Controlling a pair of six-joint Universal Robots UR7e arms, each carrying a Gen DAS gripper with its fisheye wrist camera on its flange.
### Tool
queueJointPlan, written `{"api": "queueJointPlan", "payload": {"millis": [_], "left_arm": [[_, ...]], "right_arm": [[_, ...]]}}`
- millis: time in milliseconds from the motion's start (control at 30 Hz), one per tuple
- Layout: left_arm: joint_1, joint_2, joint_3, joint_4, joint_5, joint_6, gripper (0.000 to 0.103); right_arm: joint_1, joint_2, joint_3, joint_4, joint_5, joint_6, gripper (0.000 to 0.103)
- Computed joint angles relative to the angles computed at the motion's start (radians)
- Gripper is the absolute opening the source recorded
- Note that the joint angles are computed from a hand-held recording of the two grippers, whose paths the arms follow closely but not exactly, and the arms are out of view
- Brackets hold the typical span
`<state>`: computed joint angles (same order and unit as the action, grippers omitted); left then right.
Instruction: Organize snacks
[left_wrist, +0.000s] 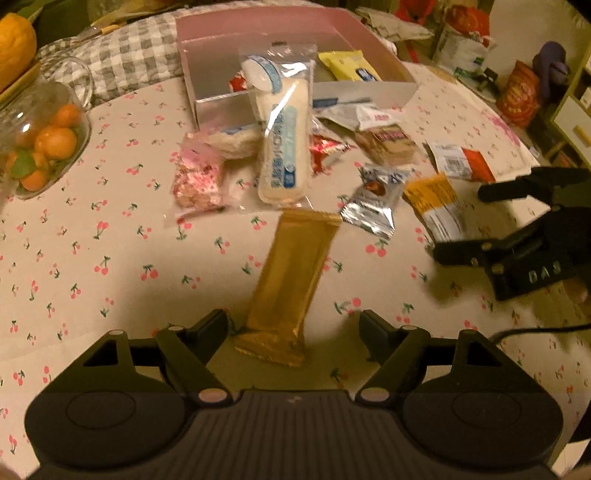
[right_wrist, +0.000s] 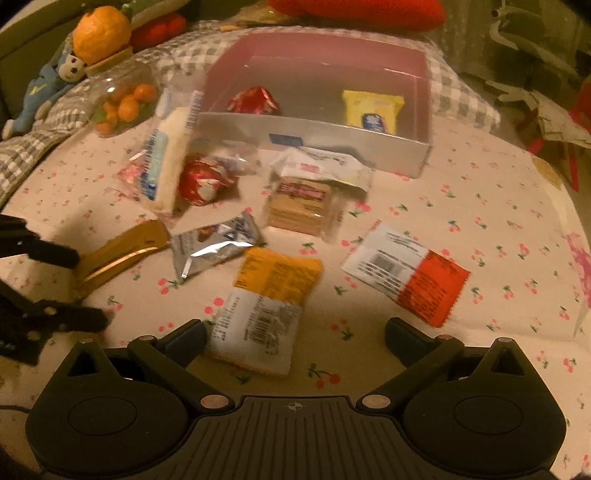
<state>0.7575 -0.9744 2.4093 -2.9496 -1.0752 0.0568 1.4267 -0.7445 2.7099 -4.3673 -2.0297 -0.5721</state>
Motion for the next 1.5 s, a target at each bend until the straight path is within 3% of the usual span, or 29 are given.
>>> {"api": "queueJointPlan", "payload": {"millis": [167,367,567,767,933,1133,1500], "left_arm": [[0.012,0.032,0.01,-0.115,0.004,0.053,0.07],[0.024,0.044,0.004,-0.155,-0.01,0.034,0.068],[0.012,0.055,0.01,-0.176,0.015,0.043,0.052],[0.012,0.048,0.011,-0.171,0.006,0.042,0.038],[0.011,0.04,0.007,-0.147,0.003,0.025,0.028],[0.013,0.026,-0.001,-0.104,-0.004,-0.007,0.026],[0.013,-0.003,-0.008,-0.041,-0.045,-0.058,0.026]], "right_arm": [[0.026,0.044,-0.024,-0.024,-0.008,-0.048,0.103],[0.032,0.047,-0.039,-0.012,-0.005,-0.038,0.103],[0.034,0.057,-0.042,-0.037,-0.004,-0.042,0.097],[0.043,0.057,-0.039,-0.053,0.005,-0.049,0.073],[0.06,0.052,-0.039,-0.043,0.001,-0.058,0.04],[0.086,0.06,-0.046,-0.04,-0.035,-0.071,0.039],[0.098,-0.029,-0.03,0.069,-0.026,0.027,0.039]]}}
